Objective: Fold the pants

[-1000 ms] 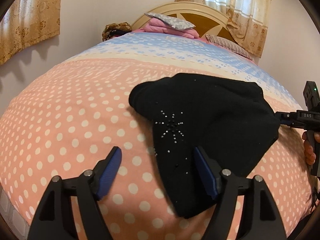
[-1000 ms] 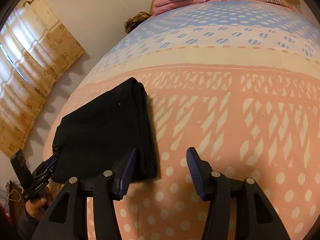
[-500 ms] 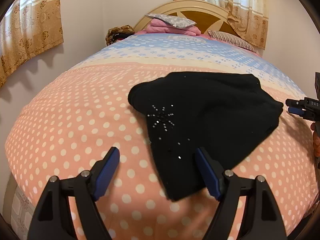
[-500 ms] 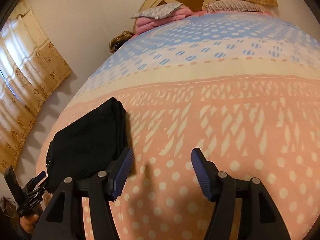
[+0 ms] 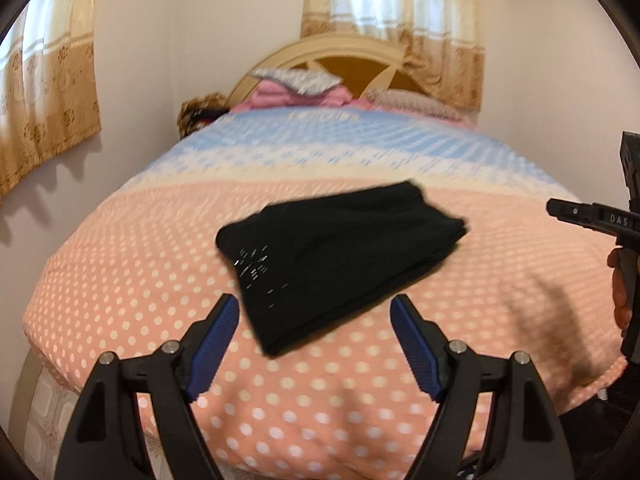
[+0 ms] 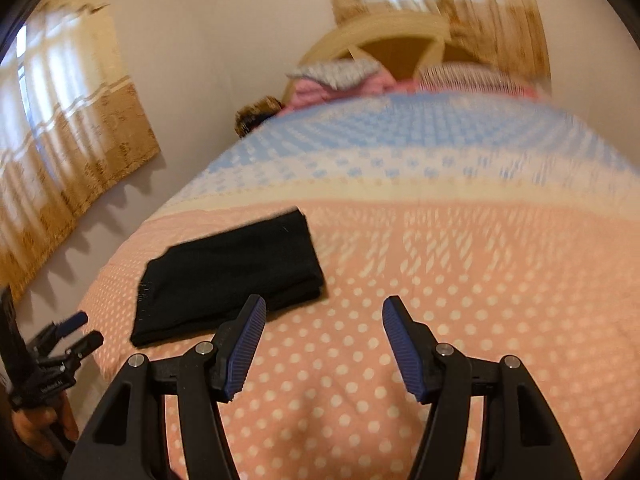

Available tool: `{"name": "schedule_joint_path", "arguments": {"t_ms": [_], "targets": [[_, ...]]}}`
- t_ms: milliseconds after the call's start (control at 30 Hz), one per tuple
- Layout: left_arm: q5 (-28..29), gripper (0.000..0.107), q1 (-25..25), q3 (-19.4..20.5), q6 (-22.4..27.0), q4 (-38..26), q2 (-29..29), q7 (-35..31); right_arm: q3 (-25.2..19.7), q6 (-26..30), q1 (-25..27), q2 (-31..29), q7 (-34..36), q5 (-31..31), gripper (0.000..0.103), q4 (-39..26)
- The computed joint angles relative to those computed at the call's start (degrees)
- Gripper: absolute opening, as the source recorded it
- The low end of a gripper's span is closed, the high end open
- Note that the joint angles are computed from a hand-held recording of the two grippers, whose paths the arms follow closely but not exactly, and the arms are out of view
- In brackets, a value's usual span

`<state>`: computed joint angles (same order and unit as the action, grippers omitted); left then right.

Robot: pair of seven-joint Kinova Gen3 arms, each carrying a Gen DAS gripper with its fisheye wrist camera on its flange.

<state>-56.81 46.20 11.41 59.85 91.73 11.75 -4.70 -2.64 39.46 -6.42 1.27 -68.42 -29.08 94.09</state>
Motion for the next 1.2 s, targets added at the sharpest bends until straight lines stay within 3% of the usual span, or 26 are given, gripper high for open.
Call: {"name": "schedule_joint_path", "arguments": {"t_ms": [167,233,433,833,1200], "targets": [[-4.1,0.082,2.0,1.1,0.5,0.4,-1.9,4.5,-0.1,-0.7,-2.0,-6.2,-1.6,3.0,0.062,1.3],[-6.7,0.09,2.9,1.7,1.9,0.2,-2.2,6.5,0.2,-1.1,-3.0,-7.9,-1.9,3.7,0.062,1.8],[-12.5,0.098,4.3,3.6,5.7,0.3,-3.1,11.1,-0.2,-4.6,-6.5,-12.6,-4.2,7.9,0.065,4.3],[-14.7,0.103,5.2,4.6,9.1,-0.3,-2.3,12.7,1.6,-6.8,-10.9,-17.1,-5.5,10.9,0.067,7.3],[-16.5,0.103,7.4,4.3,12.6,-1.2,-1.1,14.3,3.8,-7.8,-13.8,-18.7,-3.7,9.5,0.067,8.7]]}}
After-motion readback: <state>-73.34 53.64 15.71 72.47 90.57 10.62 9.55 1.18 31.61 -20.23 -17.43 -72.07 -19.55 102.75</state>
